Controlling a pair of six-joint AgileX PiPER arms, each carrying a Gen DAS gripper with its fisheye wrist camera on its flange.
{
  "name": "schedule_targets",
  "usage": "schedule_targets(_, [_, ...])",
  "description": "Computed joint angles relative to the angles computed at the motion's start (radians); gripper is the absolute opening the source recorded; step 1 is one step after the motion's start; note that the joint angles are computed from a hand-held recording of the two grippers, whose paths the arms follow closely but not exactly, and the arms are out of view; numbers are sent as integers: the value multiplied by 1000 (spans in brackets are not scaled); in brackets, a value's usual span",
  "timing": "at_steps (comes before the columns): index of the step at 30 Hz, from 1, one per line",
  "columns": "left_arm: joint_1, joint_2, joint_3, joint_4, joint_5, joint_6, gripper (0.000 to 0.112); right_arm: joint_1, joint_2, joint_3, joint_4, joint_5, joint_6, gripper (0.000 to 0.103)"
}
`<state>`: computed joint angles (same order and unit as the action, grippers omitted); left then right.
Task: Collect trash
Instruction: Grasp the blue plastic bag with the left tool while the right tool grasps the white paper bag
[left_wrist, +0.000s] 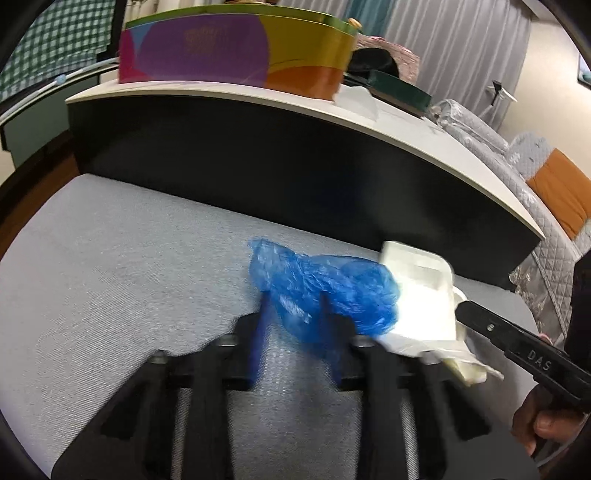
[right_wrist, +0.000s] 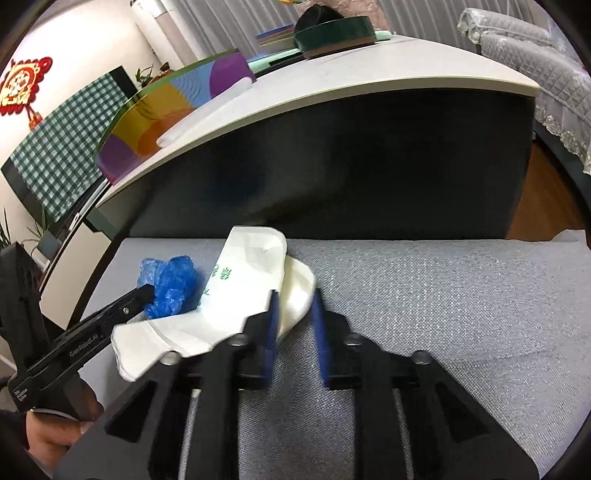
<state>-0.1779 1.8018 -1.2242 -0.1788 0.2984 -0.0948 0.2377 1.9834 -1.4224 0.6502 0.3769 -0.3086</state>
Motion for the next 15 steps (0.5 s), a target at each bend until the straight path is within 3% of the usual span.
schedule_targets(4, [-17, -18, 7, 56, -1, -32, 3, 16, -25, 28, -47, -30, 37, 3])
schedule_targets(10, [-31, -83, 47, 106, -15, -65, 2, 25, -115, 102, -170, -93, 155, 2])
schedule_targets(15, [-44, -156, 89, 149, -17, -92, 2, 35, -207, 154, -387, -111, 353, 2])
